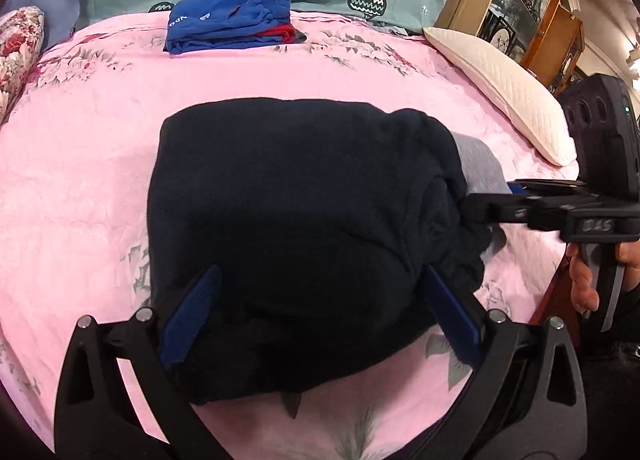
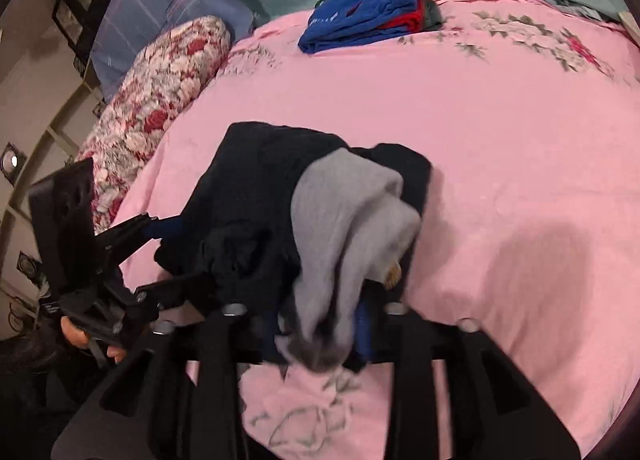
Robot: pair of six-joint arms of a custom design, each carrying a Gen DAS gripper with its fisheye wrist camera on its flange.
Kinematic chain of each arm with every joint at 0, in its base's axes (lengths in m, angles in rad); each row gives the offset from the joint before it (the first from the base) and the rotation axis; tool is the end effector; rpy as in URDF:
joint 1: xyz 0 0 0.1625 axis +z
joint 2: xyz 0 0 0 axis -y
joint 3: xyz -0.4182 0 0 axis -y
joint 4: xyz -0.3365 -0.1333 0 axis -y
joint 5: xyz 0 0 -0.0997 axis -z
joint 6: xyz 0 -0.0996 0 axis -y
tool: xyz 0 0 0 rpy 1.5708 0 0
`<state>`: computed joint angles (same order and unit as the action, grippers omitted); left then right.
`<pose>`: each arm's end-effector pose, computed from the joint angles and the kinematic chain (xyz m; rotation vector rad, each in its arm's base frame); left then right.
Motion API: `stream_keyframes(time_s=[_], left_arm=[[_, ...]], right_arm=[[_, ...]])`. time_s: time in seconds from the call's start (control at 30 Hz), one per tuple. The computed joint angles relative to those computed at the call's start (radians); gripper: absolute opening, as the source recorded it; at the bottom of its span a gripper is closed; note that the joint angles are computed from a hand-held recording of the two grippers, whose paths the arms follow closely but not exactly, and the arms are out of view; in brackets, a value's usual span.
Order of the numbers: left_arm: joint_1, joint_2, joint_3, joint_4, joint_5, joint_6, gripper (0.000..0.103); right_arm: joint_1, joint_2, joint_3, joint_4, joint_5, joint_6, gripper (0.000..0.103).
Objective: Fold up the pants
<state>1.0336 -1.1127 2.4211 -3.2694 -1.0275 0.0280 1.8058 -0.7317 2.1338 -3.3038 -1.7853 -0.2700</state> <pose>-0.0443 -0.4355 0.1717 0.5946 2.5669 -0.6877 0.2239 -0.4539 0.0505 0.6705 -2.8063 0.4762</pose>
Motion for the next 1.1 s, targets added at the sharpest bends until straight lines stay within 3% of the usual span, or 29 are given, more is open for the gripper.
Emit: stream_keyframes(time_s=[0.13,0.27,0.3,0.37,0.5,0.6,0.67,0.77,0.87,0.93,1.0,1.1], left_arm=[[0.005,-0.010,0.010,0.012,-0.001,0.001,0.101],[0.000,-0.009,0.024,-0.004,0.009,0.000,0.101],[0.003,-0.011,0.025,-0.004,0.008,-0.001,0.101],[0.008,-0.015,0.028,-0.012,0.005,-0.003,0.101],[0.016,-0.026,0.028,-0.036,-0.012,-0.023,0.101],[0.026,-0.020,-0.001,-0.021,-0.046,-0.045,0.101],[0.018,0.008,-0.017,-0.022,-0.038,-0.029,0.101],[0.000,0.045,-0.018,-0.012,0.011,-0.006,0.101],[-0.017,0.014,0.004,0.008,0.015,0.007,0.101],[-0.022,-0.048,0.012,0.060,-0.014,-0.009,0.101],[-0.043,-0.108,0.035,0.048,-0.021,-0.001,0.101],[-0.069,-0.137,0.058,-0.048,0.005,0.022,0.101]], right_arm=[[-0.025,-0.041,0.039,-0.022,0.054,0.031,0.058],[-0.002,0.016,-0.038,0.130,0.003,0.029,0.054],[0.014,0.036,-0.048,0.128,-0.037,-0.001,0.045],[0.042,0.054,-0.051,0.097,-0.069,-0.055,0.037],[0.146,0.090,-0.028,-0.149,-0.135,-0.248,0.026],[0.198,0.104,-0.057,-0.216,-0.202,-0.348,0.025],[0.194,0.099,-0.084,-0.155,-0.247,-0.331,0.025],[0.124,0.096,-0.114,0.063,-0.302,-0.210,0.030],[0.070,0.061,-0.056,0.015,-0.228,-0.164,0.050],[0.066,0.006,-0.016,-0.045,-0.168,-0.124,0.051],[0.080,-0.018,0.019,-0.170,-0.111,-0.136,0.051],[0.073,-0.033,0.014,-0.222,0.079,-0.134,0.051]])
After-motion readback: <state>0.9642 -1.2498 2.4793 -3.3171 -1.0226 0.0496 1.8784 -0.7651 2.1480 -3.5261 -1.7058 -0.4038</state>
